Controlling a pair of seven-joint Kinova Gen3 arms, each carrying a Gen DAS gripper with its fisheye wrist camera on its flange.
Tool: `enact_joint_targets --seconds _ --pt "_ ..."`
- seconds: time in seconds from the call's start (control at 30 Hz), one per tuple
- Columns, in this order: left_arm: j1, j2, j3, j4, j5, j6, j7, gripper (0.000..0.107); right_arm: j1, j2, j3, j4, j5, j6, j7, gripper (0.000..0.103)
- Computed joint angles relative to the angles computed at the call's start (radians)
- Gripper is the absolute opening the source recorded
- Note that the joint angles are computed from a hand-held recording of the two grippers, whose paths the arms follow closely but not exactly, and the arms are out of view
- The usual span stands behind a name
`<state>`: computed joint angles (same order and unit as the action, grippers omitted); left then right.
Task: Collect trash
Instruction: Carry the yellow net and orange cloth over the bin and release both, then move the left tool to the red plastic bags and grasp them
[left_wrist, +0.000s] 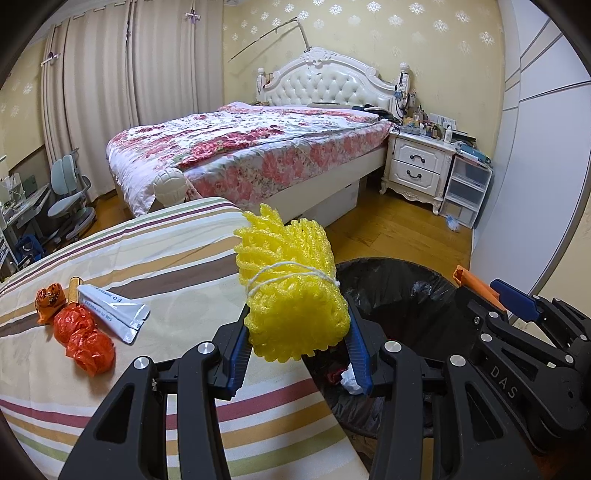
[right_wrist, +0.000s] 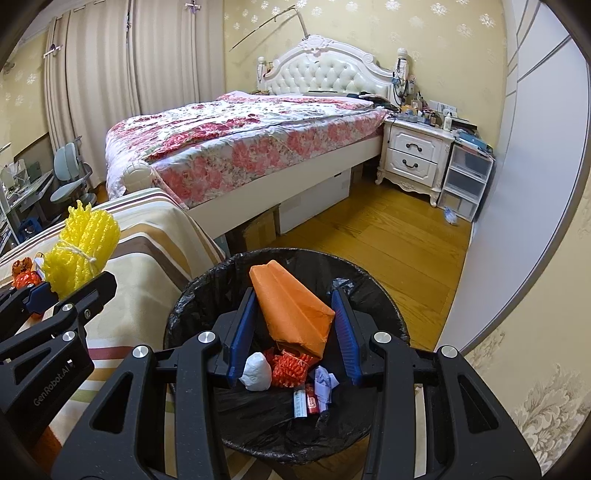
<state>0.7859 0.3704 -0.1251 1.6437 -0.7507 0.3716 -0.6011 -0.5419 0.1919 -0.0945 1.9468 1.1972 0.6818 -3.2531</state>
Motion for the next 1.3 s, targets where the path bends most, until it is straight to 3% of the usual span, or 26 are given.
enact_joint_targets --seconds 0.57,0.63,0.7,0.9,1.3 --pt "-0.011 0.068 0.035 -0.102 0.052 0.070 -0.082 0.047 0.033 0.017 0.029 -0.006 -0.036 -0.039 0.033 0.041" --pt "-0.013 0.073 0.039 -0.109 0.066 0.076 -0.098 0.050 0.029 0.021 0.031 -0.008 -0.035 -0.029 0.029 0.044" --pt "-0.006 0.079 0.034 -0.115 0.070 0.085 -0.102 0.055 0.025 0.025 0.033 -0.008 -0.028 -0.024 0.016 0.055" --pt "0.012 0.082 0.013 -0.113 0.059 0.098 -0.085 0.072 0.021 0.027 0.033 -0.008 -0.027 -0.003 0.004 0.056" --pt "0.027 0.046 -0.008 -0.073 -0.040 0.168 0.027 0.074 0.009 0.016 0.016 0.002 -0.028 -0.005 -0.004 0.061"
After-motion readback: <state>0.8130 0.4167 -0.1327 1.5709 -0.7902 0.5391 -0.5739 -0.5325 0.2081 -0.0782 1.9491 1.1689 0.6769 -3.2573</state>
